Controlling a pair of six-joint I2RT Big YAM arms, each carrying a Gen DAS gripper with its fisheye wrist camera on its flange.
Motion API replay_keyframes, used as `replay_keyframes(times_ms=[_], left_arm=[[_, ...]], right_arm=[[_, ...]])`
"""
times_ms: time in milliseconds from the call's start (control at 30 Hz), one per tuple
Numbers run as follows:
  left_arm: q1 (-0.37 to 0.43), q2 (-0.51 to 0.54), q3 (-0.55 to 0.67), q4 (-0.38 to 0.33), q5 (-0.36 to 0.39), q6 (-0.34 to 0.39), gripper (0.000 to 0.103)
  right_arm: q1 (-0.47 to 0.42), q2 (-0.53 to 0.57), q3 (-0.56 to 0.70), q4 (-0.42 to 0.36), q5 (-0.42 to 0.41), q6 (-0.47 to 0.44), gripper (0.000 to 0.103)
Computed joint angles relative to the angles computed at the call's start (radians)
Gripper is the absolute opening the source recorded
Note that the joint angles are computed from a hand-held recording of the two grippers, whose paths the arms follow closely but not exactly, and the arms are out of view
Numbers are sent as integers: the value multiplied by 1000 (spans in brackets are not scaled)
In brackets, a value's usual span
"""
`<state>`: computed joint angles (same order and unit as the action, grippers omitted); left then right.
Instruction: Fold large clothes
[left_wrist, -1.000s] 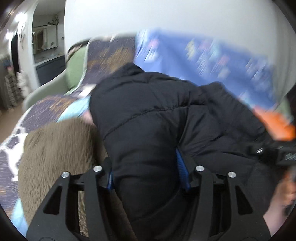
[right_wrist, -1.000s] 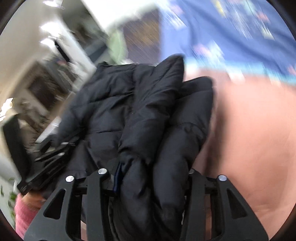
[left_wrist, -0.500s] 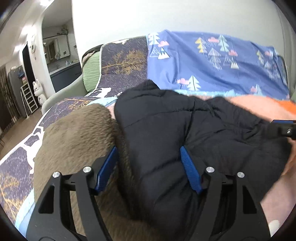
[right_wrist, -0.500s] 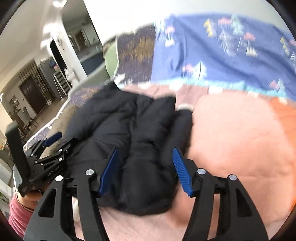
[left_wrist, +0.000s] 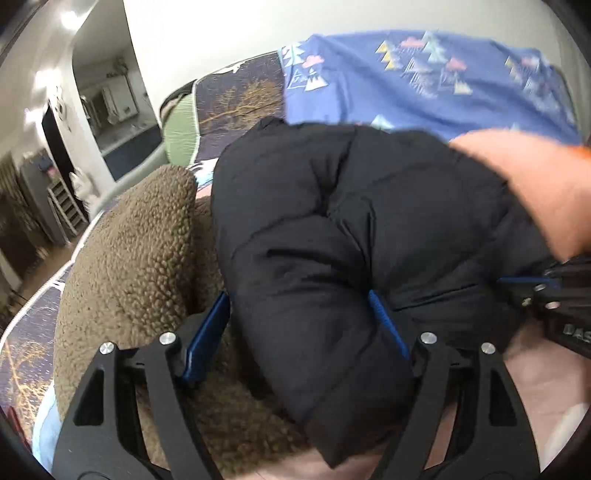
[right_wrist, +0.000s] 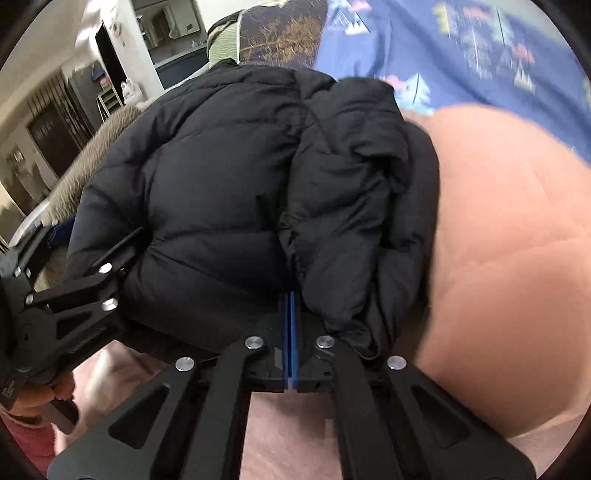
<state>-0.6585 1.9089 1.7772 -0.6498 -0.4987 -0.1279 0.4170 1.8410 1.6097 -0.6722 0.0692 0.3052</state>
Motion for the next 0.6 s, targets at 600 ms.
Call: replay_keyframes(times_ms=[600], left_arm=[[-130, -382, -318, 123, 105, -208, 95]], right_arm=[[202, -540, -411, 134, 403, -54, 21]])
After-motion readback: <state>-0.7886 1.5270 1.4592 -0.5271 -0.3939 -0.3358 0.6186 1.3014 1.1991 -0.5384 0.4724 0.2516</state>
